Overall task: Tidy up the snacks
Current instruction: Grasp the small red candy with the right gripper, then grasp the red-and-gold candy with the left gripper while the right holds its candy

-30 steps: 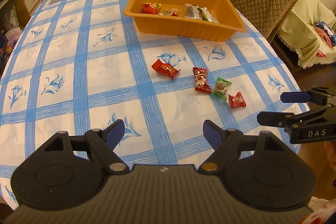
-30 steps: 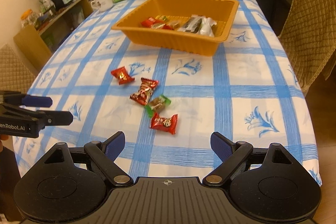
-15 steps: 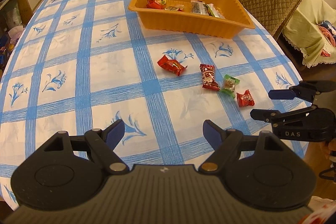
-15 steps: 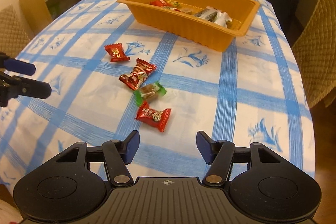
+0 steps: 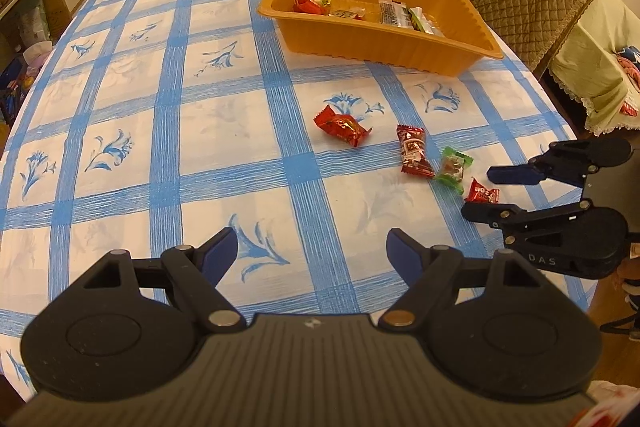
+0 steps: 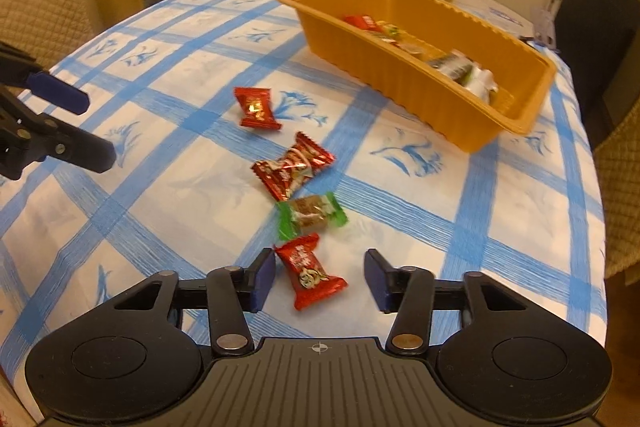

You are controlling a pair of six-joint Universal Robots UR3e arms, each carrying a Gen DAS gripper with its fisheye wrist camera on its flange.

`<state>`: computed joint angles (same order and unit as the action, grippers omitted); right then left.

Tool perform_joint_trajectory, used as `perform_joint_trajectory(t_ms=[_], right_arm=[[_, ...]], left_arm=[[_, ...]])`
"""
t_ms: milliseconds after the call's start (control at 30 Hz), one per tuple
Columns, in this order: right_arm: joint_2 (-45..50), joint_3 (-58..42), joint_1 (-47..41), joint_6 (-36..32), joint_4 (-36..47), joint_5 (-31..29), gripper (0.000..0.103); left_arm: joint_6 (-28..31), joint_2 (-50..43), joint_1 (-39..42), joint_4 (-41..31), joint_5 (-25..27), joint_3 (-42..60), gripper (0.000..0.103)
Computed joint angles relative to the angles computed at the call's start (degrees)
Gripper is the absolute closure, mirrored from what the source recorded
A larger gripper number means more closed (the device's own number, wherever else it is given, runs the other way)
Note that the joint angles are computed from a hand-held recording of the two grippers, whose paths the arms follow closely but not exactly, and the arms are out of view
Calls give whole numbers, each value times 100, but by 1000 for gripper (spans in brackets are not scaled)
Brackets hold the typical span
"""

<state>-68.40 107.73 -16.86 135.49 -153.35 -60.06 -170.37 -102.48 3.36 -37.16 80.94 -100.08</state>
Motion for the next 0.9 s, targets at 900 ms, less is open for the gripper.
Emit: perform_joint_trajectory(t_ms=[900], right_arm=[[-409, -216, -514, 647, 810, 437, 84]], left_arm=[[-171, -596, -247, 687, -42, 299, 23]])
